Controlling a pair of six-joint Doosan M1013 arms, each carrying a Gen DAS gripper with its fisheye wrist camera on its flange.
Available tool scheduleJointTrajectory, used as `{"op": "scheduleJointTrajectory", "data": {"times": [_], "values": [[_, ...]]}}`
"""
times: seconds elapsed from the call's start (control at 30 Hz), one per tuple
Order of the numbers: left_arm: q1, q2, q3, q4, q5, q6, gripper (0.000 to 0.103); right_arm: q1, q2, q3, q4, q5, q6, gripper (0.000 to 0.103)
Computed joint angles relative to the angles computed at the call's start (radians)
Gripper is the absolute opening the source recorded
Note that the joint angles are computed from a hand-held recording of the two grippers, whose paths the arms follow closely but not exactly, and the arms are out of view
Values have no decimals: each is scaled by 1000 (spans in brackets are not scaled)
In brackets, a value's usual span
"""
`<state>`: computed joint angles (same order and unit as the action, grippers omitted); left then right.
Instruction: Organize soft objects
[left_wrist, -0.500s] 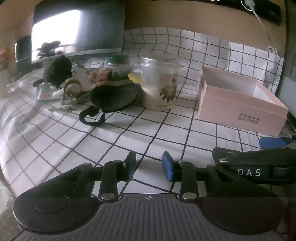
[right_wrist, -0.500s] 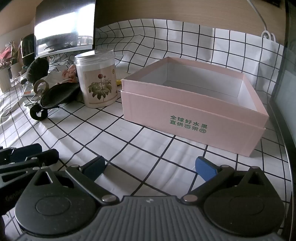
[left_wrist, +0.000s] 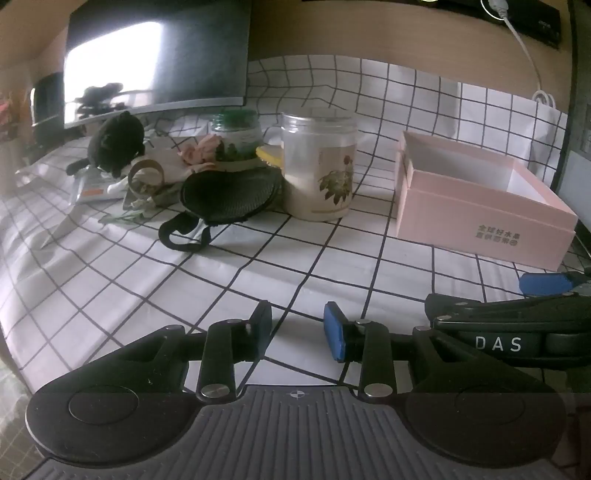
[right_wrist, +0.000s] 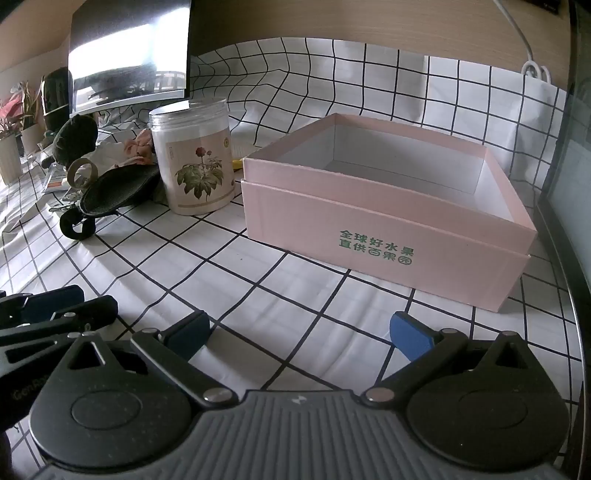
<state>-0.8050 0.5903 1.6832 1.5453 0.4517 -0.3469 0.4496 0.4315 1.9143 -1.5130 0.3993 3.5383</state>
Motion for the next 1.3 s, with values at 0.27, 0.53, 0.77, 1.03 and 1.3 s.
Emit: {"op": "scheduleJointTrajectory", "data": {"times": [0.27,0.53,0.77,1.03,1.3], "values": [[-5,1,-4,-14,7,17,36,0,0,0,0,0,0,103],[-6,1,-4,-10,9,13,36,0,0,0,1,0,-1,103],[-6,1,-4,-9,10,12,36,0,0,-1,2,0,-1,103],[-6,2,-3,-7,11,10,36,0,0,-1,2,0,-1,103],[-7,2,-3,-7,12,10,36,0,0,-1,2,0,-2,103]]}}
